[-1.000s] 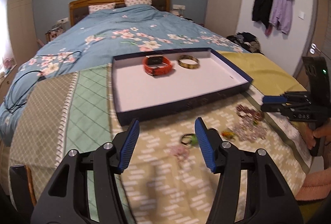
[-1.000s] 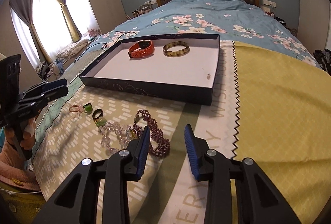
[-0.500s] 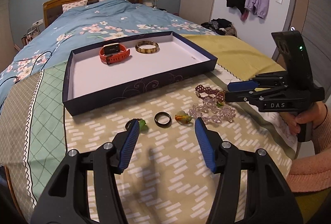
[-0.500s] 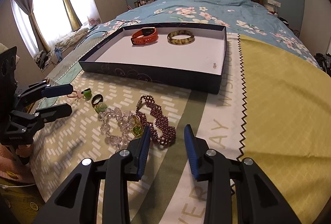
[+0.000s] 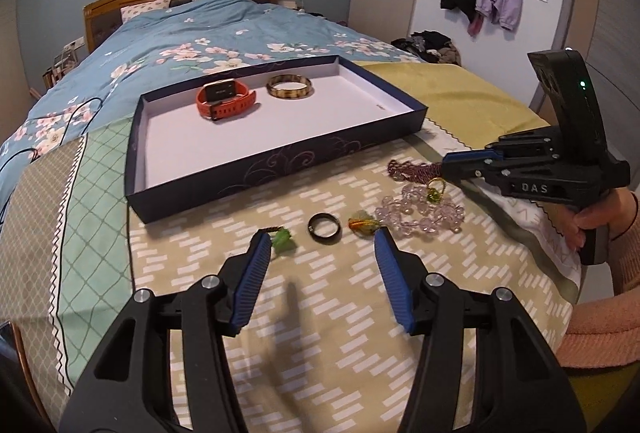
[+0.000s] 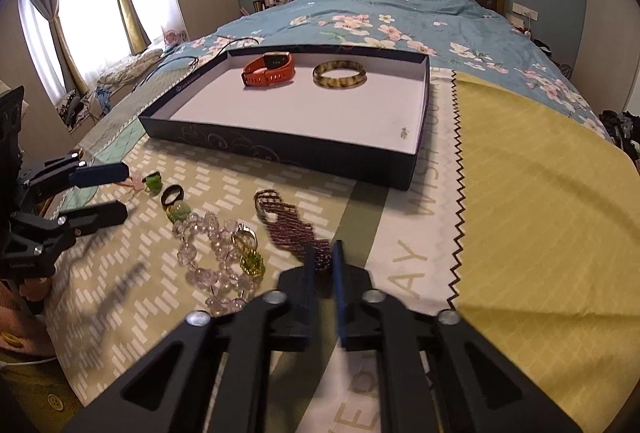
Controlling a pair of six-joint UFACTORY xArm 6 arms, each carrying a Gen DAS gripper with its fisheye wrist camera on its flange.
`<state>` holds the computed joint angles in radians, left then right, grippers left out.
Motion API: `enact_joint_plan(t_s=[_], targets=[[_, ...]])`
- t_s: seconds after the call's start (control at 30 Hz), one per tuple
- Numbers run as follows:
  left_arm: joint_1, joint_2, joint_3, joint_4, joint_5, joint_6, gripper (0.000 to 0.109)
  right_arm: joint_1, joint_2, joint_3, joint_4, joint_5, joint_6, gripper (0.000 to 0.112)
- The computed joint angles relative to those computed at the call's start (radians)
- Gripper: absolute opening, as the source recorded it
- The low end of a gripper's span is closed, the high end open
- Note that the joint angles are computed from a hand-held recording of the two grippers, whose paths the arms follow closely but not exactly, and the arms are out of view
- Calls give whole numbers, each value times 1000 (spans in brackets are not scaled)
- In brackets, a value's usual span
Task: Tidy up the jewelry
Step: 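Grasp the maroon beaded bracelet with the right gripper while the left gripper grasps the black ring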
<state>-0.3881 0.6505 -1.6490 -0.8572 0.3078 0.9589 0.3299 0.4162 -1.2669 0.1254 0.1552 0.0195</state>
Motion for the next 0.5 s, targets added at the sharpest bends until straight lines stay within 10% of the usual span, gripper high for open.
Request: enact_joint_plan(t_s=[0.5], targets=[[4, 147, -225, 243, 139, -129, 27, 31, 13, -45, 364, -65, -290, 6]])
